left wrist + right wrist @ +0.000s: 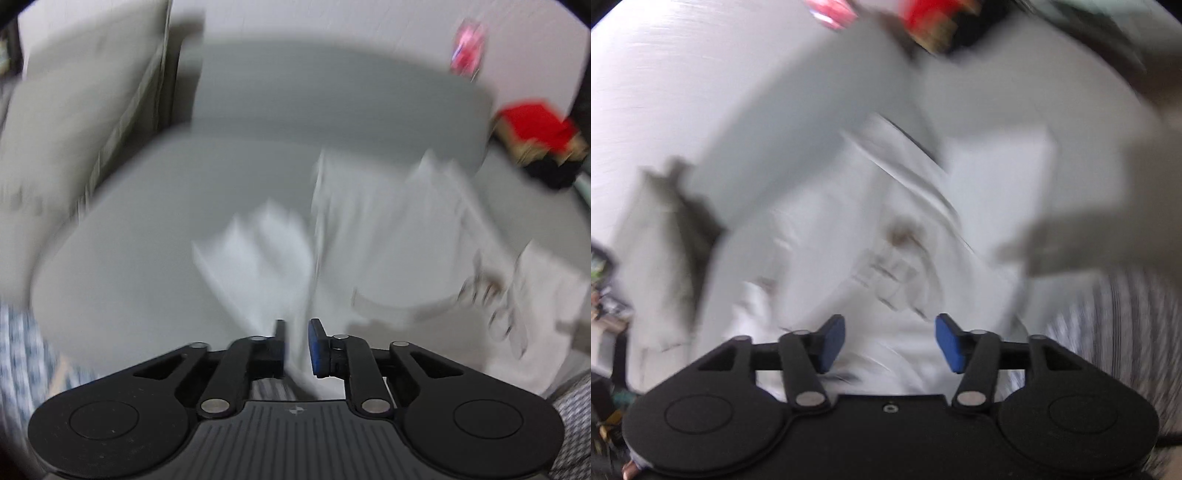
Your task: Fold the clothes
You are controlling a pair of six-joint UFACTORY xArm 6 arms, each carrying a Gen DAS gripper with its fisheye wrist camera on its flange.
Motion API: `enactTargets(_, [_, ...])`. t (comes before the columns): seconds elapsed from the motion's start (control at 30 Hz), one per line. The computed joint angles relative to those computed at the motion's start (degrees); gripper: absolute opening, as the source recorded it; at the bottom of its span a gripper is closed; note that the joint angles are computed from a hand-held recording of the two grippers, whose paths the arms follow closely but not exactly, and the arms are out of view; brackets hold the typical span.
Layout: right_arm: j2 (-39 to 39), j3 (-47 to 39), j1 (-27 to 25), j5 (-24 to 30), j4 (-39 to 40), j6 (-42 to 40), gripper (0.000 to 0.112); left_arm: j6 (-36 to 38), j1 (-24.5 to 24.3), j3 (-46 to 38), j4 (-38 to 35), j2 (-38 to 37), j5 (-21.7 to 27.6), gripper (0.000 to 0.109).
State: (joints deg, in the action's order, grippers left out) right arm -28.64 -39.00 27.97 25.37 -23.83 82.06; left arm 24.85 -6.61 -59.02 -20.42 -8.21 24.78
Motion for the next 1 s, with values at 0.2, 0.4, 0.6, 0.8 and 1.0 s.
enactTargets(0.2, [8.49,-13.14,-5.79,-7.68,-2.76,-8.22,0.073,11.62,-2.43,-14.61,-13.08,9.75,-4.36,0.046])
enactTargets(0.4, [29.5,-25.53,-13.11,-14.57,5.87,-20.44,0.066,-6.54,-3.62,-36.56,6.02,34.03,-0.36,0.037])
enactTargets(0.6, [55.99,-46.52,-20.08,-13.07,6.85,-22.98,0.038,-6.58,-4.79,-55.4,0.88,53.54,-0.5,0.027])
enactTargets(0.8, [77.5,-71.08,-23.46,-11.56,14.66,-28.99,0.038,-4.84,-4.79,-62.72,-8.08,60.92,0.09,0.024])
enactTargets(1.0, [93.57,-96.12,-22.79,-1.71,23.22,-44.53,0.04,-6.72,-4.78,-67.01,-5.76,63.77,-0.17,0.029])
